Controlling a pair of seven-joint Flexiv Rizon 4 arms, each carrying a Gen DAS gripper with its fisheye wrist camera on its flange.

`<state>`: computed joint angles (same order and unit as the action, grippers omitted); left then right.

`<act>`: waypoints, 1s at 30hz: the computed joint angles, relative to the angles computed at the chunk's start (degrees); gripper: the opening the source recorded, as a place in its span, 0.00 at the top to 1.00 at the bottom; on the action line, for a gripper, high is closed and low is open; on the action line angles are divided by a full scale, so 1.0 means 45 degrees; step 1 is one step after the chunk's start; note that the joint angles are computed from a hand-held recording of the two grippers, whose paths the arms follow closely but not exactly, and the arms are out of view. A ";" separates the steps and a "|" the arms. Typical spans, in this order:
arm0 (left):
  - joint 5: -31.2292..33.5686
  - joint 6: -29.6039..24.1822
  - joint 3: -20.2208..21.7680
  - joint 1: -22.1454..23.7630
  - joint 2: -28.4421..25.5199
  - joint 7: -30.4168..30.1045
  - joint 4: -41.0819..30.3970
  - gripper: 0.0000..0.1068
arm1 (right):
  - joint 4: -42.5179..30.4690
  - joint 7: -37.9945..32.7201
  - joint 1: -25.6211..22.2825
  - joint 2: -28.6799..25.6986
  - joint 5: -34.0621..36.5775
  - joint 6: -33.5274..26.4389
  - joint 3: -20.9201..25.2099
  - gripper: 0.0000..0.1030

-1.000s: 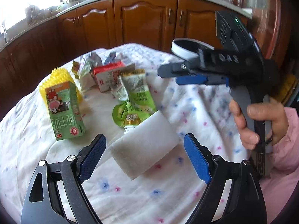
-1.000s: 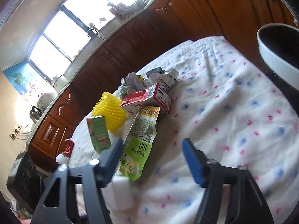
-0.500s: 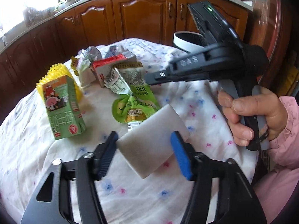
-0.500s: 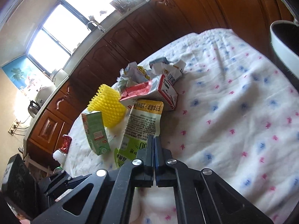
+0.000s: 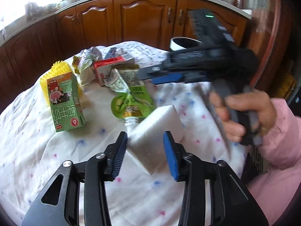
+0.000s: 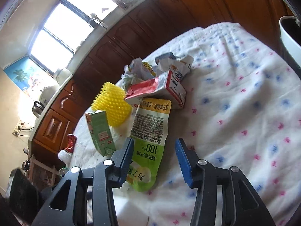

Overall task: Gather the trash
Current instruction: 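Grasp the white sponge block with the left tool while the right grasps the green pouch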

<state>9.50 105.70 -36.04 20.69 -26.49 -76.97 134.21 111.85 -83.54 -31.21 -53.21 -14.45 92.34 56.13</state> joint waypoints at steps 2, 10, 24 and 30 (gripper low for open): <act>0.0142 0.0136 -0.0073 0.0082 0.0064 0.0015 0.0217 0.60 | 0.0319 0.0204 0.0838 0.0769 0.0082 0.0988 -0.0953 0.53; 0.0840 0.0714 -0.1141 0.1082 -0.0143 -0.0675 0.0686 0.60 | 0.0455 0.1683 0.2269 0.1658 -0.0653 0.1039 -0.2478 0.53; 0.1809 0.2168 0.0343 0.0233 0.0308 -0.2994 0.1231 1.00 | 0.0607 0.3090 0.3330 0.2336 -0.0629 0.1102 -0.3565 0.53; 0.2444 0.1979 0.0573 -0.0004 0.0242 -0.3359 0.1049 0.99 | 0.0004 0.2038 0.1189 0.0580 -0.1329 0.0080 -0.1257 0.70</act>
